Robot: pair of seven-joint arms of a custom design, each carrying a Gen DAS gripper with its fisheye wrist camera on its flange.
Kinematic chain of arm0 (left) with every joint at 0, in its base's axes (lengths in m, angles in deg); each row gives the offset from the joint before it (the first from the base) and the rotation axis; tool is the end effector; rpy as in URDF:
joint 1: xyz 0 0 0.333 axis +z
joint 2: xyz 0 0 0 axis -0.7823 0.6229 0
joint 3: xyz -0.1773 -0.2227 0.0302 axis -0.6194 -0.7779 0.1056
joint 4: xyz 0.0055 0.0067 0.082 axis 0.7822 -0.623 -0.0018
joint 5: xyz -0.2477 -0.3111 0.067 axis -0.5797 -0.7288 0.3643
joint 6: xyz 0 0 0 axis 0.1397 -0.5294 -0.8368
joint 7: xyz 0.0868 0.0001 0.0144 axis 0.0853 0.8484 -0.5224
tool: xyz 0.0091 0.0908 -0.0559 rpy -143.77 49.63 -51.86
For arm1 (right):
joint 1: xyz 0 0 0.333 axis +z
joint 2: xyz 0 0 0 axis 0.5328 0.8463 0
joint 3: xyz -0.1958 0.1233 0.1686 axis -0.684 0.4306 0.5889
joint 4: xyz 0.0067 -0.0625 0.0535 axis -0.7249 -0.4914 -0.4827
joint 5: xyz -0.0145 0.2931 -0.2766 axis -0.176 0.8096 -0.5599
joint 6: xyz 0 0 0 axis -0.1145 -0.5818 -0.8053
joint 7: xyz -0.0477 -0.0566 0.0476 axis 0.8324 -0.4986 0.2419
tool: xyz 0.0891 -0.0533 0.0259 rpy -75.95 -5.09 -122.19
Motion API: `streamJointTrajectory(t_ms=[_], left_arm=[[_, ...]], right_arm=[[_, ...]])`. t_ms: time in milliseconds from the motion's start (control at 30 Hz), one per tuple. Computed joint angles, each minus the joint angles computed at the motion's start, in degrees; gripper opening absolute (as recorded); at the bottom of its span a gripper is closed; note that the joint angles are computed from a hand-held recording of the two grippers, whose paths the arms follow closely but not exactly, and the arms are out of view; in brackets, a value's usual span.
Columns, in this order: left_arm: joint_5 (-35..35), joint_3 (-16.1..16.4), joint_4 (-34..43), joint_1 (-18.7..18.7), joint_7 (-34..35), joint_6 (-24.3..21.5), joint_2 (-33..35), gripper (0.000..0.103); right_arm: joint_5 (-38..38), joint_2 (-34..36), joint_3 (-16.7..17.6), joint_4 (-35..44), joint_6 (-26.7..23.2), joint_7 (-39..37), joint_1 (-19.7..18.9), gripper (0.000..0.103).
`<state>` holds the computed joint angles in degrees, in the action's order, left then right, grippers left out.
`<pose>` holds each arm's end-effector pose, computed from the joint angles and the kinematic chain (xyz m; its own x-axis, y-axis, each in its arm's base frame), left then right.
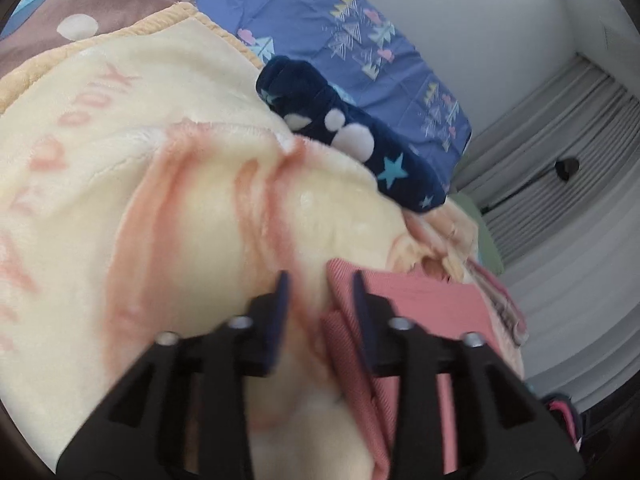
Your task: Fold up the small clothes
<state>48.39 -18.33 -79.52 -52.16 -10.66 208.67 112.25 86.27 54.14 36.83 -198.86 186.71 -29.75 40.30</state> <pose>0.6976 -0.1767 0.4178 0.1583 -0.7331 0.6615 -0.6247 -0.5931 -0.5079 0.5892 0.0866 0.4488 0.8908 -0.4094 0.1971 -0.2040 -0.7479 -0.6317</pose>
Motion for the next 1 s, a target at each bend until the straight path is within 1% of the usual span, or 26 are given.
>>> streamJointTrajectory(t_ms=[33,67,100,133,167,233,267,300,333,367,400,433,467,500,533,600,633,667,733,800,867,933,1000], left_arm=[[-0.5,-2.9,0.4,2.3,2.5,-2.0,0.3,0.043],[-2.2,-7.8,1.1,6.0,6.8,-3.8,1.5,0.044],[-3.6,-10.7,2.0,8.0,10.4,-4.8,2.5,0.044],[-4.5,-12.7,3.2,9.1,13.4,-6.5,3.6,0.044],[-4.9,-12.6,4.2,8.7,14.5,-7.6,4.1,0.044],[-5.0,-10.7,6.4,6.5,14.9,-9.4,5.0,0.043],[-4.9,-8.8,6.8,4.8,13.9,-9.6,5.0,0.037],[-4.6,-6.6,7.6,2.9,12.4,-9.9,5.2,0.028],[-5.3,-5.4,8.2,1.9,11.6,-10.1,5.6,0.012],[-6.7,-5.3,8.5,1.7,11.1,-9.1,6.1,0.008],[-7.2,-4.5,8.1,1.0,10.5,-7.4,5.8,0.008],[-6.8,-3.5,7.4,0.0,10.0,-5.7,5.0,0.007],[-6.3,-3.0,6.5,-0.5,10.1,-3.9,4.2,0.007],[-6.4,-4.0,6.1,0.2,10.8,-3.0,4.0,0.007],[-6.7,-3.8,6.2,0.2,11.1,-3.4,4.0,0.007],[-3.9,0.1,7.6,-2.6,7.5,-7.2,4.6,0.008],[-3.0,1.0,8.2,-3.4,6.6,-7.8,4.9,0.008],[-1.6,2.4,8.1,-4.5,5.7,-8.0,4.6,0.008],[1.1,4.6,8.1,-6.3,4.0,-8.1,4.1,0.009],[2.7,5.8,8.5,-7.2,2.1,-8.9,4.2,0.011],[4.1,6.8,8.3,-7.7,0.3,-9.1,4.0,0.017],[5.1,7.1,7.9,-7.8,-0.9,-8.9,3.8,0.019],[5.6,6.6,7.7,-7.3,-1.1,-8.8,3.6,0.019]], right_arm=[[0.1,-0.5,0.3,-1.4,2.9,-1.7,0.3,0.039],[-0.1,-0.8,0.7,-2.8,6.2,-3.5,0.8,0.04],[-0.7,-0.4,0.9,-3.4,8.3,-4.2,1.2,0.04],[-1.4,-0.2,1.4,-4.5,11.8,-4.5,1.8,0.041],[-1.9,0.2,1.7,-5.0,14.8,-5.2,2.3,0.041],[1.0,0.4,2.6,-6.3,20.1,-9.9,3.3,0.042],[5.4,0.7,3.2,-6.7,23.4,-15.2,3.9,0.042],[10.5,1.0,3.7,-6.7,25.7,-20.5,4.5,0.042],[13.5,1.8,4.2,-6.0,27.1,-23.5,4.8,0.026],[12.5,2.3,4.1,-5.7,26.5,-22.6,4.8,0.008],[8.8,2.7,3.8,-5.4,26.0,-18.0,4.9,0.004],[9.0,2.1,3.7,-5.1,23.6,-17.0,4.3,0.004],[10.8,1.1,3.5,-5.1,21.3,-18.1,3.8,0.004],[11.8,0.5,3.3,-5.1,20.0,-18.9,3.7,0.004],[11.9,0.4,3.0,-5.0,19.5,-19.0,3.6,0.004],[6.9,1.7,2.6,-4.3,19.5,-15.2,3.7,0.004],[4.3,2.1,2.6,-4.5,19.7,-12.6,3.7,0.004],[5.4,2.0,2.8,-4.7,20.3,-13.7,3.5,0.004],[7.7,1.0,3.1,-5.7,20.3,-16.3,3.4,0.01],[8.4,0.0,2.9,-6.7,20.1,-17.3,3.5,0.015],[8.9,-0.3,2.6,-7.2,20.8,-17.9,3.8,0.019],[9.5,-0.6,2.4,-7.7,22.0,-18.1,4.1,0.029],[10.4,-0.6,2.3,-7.9,23.2,-18.3,4.4,0.037]])
